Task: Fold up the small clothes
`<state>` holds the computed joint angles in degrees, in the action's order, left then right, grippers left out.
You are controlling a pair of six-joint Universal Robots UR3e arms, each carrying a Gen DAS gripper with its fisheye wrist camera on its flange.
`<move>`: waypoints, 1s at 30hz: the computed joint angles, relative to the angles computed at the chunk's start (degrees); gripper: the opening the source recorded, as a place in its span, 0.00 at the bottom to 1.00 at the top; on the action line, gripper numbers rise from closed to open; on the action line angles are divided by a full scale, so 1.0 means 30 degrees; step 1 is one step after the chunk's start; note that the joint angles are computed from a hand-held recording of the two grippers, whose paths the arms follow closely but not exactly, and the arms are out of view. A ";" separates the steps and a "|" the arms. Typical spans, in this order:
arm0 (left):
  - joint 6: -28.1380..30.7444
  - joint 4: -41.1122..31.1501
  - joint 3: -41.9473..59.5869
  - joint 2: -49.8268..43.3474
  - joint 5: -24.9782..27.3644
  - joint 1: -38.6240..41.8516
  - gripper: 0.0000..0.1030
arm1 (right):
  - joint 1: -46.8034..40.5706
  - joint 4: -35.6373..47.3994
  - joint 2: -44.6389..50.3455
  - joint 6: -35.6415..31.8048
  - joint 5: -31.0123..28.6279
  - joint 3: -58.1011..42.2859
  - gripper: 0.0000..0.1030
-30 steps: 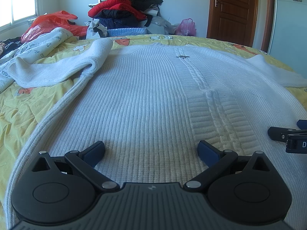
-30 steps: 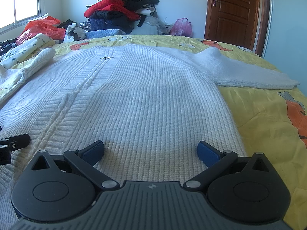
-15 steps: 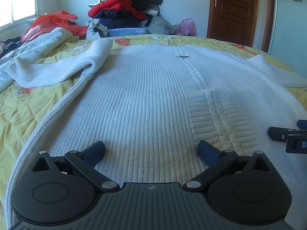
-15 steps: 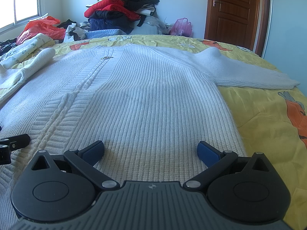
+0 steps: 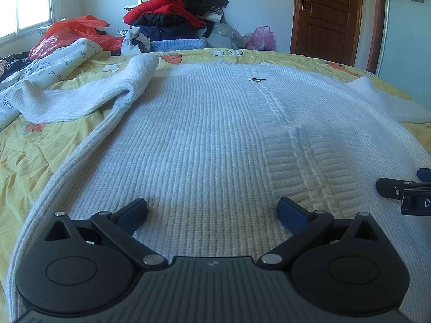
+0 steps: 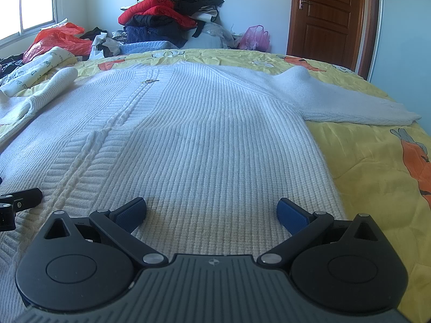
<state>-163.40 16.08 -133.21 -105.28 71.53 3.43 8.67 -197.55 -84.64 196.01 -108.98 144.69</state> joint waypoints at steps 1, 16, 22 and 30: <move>-0.0004 -0.0002 0.0013 -0.0011 0.0003 -0.0006 1.00 | 0.0000 0.0000 0.0000 0.0000 0.0000 0.0000 0.99; -0.0089 0.0127 -0.0344 0.0459 0.0492 -0.0165 1.00 | 0.0019 0.0223 -0.0008 -0.0002 -0.0031 -0.0142 0.99; -0.0253 -0.0339 0.0081 0.0411 0.0897 -0.0516 1.00 | -0.0586 0.1272 -0.0297 -0.0426 0.0676 -0.0787 0.99; -0.0736 -0.3071 0.3666 -0.0897 0.2075 -0.1692 1.00 | -0.4447 0.1396 -0.3366 -0.3163 0.4931 0.0507 1.00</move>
